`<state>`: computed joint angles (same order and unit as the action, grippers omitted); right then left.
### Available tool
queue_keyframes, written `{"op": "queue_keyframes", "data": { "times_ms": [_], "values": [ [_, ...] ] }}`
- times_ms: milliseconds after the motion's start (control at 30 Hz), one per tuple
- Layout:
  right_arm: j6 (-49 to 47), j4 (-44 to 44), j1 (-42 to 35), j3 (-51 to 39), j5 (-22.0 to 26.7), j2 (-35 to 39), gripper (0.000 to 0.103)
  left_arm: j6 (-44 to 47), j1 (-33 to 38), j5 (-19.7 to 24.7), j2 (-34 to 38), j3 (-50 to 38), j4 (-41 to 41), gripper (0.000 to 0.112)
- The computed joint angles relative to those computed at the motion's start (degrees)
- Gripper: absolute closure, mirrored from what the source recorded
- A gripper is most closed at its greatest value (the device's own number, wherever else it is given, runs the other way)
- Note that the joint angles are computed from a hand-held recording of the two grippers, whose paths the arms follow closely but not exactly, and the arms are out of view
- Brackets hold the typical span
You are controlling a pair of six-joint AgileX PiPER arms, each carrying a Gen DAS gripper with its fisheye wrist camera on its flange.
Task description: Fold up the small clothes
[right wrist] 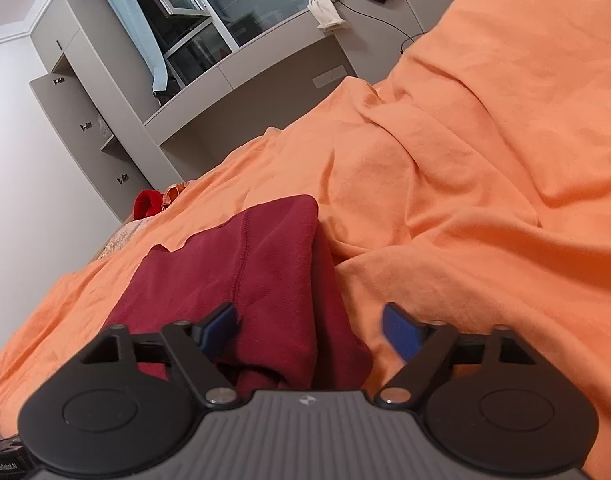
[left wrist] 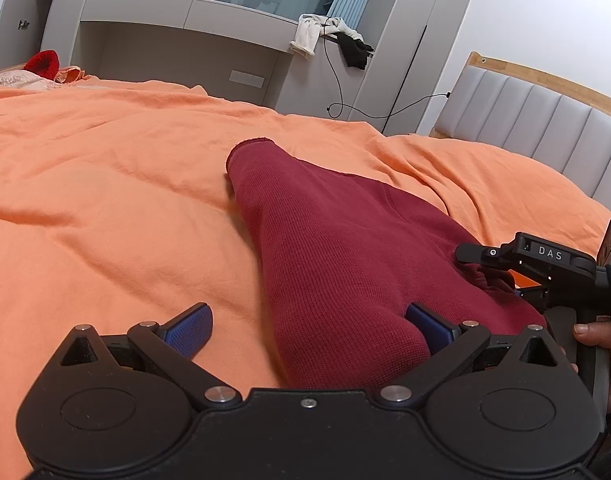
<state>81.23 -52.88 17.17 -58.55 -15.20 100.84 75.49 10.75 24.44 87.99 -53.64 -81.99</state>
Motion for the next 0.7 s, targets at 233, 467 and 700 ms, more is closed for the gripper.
{"op": "queue_keyframes", "data": {
  "times_ms": [233,467,700],
  "values": [
    [5.4,-6.2,0.1,-0.9,-1.1,0.5,0.038,0.2,0.0,0.0,0.0,0.1,-0.3,0.010],
    [11.1,-9.5,-1.5,-1.2,-3.6,1.4,0.044,-3.4,1.1,2.7,0.7,-1.8,2.7,0.010],
    [8.7,-8.4,0.4,-1.8,0.1,0.8,0.043,-13.5,3.4,10.1,4.1,-10.2,11.9,0.010]
  ]
}}
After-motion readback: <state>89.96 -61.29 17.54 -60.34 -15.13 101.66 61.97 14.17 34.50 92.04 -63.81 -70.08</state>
